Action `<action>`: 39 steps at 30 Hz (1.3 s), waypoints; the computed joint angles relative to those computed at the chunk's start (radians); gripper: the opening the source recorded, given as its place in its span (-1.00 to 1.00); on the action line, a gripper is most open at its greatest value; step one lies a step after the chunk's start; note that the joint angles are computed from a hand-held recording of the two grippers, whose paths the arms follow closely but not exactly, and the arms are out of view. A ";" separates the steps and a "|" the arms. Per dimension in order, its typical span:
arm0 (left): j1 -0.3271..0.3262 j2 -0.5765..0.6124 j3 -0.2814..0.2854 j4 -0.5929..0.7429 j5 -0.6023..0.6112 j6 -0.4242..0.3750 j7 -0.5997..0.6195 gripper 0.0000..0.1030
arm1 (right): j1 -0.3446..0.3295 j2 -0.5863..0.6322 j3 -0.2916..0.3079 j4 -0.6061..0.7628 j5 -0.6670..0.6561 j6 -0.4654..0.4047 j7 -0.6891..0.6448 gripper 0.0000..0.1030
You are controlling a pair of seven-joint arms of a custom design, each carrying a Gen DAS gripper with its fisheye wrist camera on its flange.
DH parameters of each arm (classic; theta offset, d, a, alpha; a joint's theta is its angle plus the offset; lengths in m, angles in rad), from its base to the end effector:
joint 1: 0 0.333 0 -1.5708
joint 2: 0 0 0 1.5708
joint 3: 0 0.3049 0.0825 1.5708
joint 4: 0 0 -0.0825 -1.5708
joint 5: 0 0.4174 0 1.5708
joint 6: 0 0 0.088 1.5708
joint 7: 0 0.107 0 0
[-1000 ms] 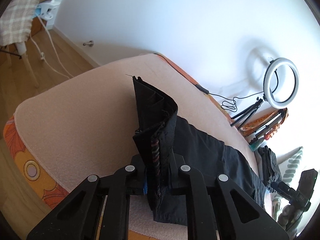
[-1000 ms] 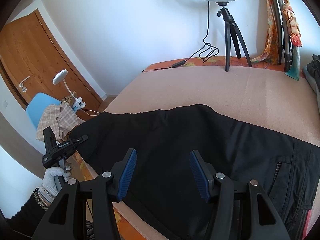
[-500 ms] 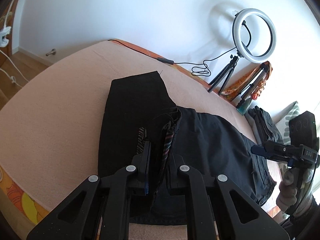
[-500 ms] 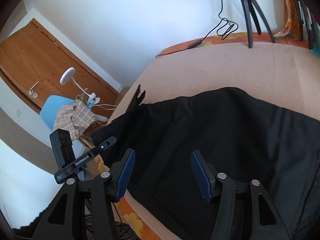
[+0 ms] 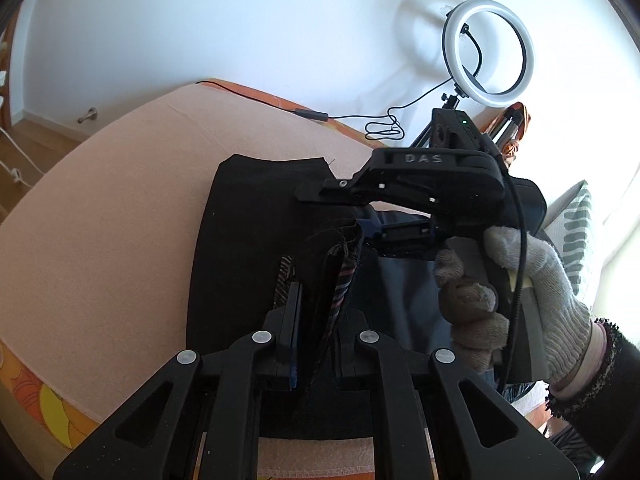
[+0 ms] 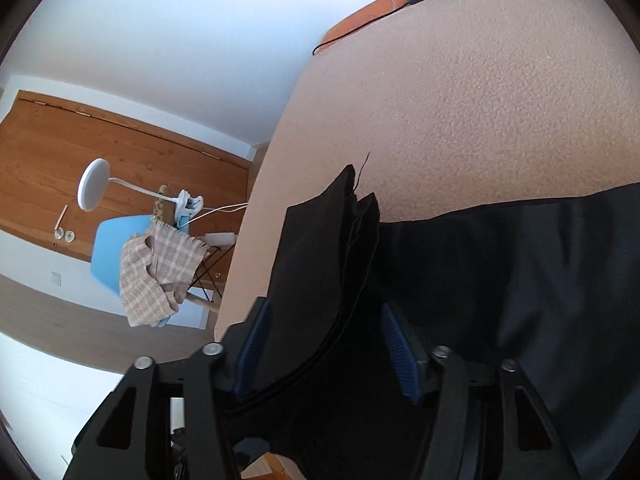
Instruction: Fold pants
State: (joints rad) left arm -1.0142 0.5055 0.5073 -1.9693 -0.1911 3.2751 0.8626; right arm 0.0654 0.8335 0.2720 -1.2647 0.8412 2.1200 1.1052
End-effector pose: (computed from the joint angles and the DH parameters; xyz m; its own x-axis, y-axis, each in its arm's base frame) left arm 0.5903 -0.3422 0.3130 0.0504 -0.9081 0.4156 -0.6786 -0.3364 -0.6529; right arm 0.7465 0.2402 0.2689 0.2395 -0.5882 -0.7724 -0.9707 -0.1601 -0.1791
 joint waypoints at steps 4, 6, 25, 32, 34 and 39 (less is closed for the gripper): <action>-0.074 0.007 0.077 -0.013 0.003 -0.036 -0.029 -0.71 | -0.005 -0.010 0.013 -0.032 0.023 0.035 -0.048 -0.79; -0.089 0.010 0.097 -0.012 0.022 -0.059 -0.060 -0.56 | 0.001 -0.034 0.008 -0.057 0.012 0.054 -0.080 -0.87; -0.076 0.002 0.100 -0.031 0.195 -0.020 -0.191 -0.73 | 0.031 -0.065 -0.014 -0.078 -0.019 0.085 -0.098 -0.50; -0.009 -0.018 0.012 -0.026 0.120 0.005 -0.107 -0.75 | 0.028 -0.057 0.002 -0.087 -0.020 0.113 -0.093 -0.82; 0.001 -0.023 -0.004 -0.023 0.097 0.015 -0.085 -0.75 | 0.029 -0.077 0.003 -0.108 -0.020 0.132 -0.117 -0.93; 0.046 -0.029 -0.071 0.000 0.051 0.051 -0.025 -0.75 | 0.018 -0.168 0.000 -0.198 -0.002 0.201 -0.194 -0.97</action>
State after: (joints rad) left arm -0.9684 0.4765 0.4358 -1.9696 -0.1397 3.3263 0.8371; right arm 0.0837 0.6653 0.2720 -1.4629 0.8388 2.3214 0.9111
